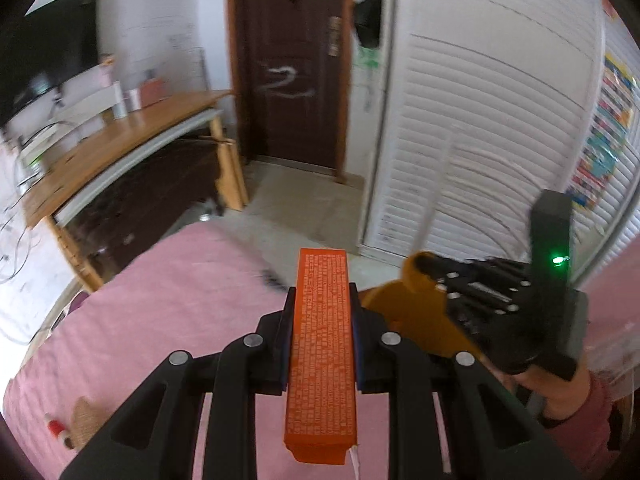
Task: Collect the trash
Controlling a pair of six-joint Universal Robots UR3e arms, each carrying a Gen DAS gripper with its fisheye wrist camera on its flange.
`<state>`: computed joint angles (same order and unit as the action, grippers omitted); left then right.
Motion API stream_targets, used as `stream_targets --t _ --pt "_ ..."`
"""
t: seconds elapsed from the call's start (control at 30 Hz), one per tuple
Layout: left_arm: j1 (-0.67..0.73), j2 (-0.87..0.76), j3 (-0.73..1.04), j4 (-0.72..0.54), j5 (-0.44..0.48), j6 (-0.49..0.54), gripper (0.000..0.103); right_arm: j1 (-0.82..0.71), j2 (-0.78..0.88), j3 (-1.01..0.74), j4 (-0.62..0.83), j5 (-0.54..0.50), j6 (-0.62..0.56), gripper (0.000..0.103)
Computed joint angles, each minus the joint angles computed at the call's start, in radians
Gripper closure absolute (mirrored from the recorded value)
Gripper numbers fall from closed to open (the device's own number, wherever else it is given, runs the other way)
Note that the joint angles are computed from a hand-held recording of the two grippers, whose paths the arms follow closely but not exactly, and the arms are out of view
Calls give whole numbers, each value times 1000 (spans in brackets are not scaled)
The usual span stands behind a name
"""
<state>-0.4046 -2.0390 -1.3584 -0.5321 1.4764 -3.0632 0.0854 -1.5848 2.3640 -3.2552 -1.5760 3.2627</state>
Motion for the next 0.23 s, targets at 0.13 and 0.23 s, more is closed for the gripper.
stream_targets --t 0.13,0.23 --pt "-83 -111 137 -51 39 -12 85 -83 2 67 -24 66 -49 97" --pt "-114 -175 213 -94 50 -22 85 -161 12 120 -39 140 -82 97"
